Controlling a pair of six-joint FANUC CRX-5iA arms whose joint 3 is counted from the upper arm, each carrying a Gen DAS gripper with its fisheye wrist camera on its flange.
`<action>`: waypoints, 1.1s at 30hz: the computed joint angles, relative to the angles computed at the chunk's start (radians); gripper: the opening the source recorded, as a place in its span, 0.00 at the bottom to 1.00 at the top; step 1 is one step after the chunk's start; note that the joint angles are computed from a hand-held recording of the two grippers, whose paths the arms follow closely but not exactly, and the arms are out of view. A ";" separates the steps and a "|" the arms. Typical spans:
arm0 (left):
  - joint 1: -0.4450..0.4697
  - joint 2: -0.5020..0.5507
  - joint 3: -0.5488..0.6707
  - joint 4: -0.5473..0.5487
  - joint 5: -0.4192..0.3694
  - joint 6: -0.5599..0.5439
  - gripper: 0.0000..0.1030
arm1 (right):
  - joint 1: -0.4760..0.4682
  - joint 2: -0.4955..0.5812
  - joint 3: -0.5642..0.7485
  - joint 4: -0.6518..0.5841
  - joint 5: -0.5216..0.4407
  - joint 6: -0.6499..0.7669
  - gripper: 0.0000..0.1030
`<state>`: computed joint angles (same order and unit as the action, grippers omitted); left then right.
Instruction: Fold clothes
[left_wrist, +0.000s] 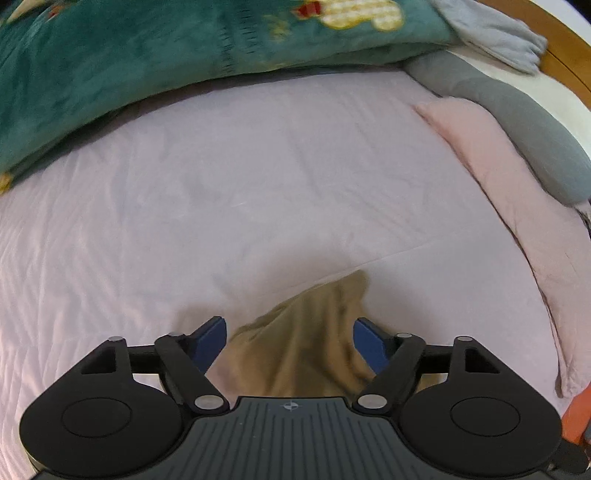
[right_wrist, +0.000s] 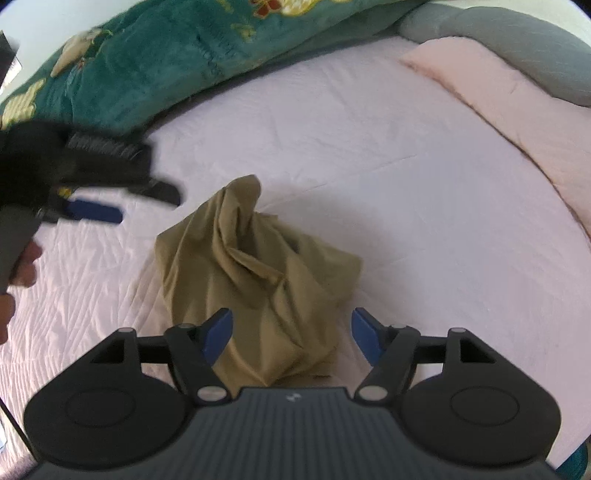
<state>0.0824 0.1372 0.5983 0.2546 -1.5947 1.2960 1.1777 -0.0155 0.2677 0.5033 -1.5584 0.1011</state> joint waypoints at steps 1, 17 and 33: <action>-0.022 0.012 0.009 -0.013 0.009 -0.001 0.75 | -0.006 0.006 0.003 -0.002 0.014 0.010 0.69; -0.059 -0.019 -0.179 0.014 0.135 -0.023 0.11 | -0.045 -0.023 -0.079 -0.081 0.102 0.050 0.19; 0.231 -0.189 -0.301 0.150 0.131 -0.058 0.08 | 0.069 0.076 0.096 0.006 0.146 0.195 0.13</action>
<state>0.3131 -0.0523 0.2977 0.4042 -1.4638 1.2376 1.2466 0.0601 0.3640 0.5094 -1.4124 0.2963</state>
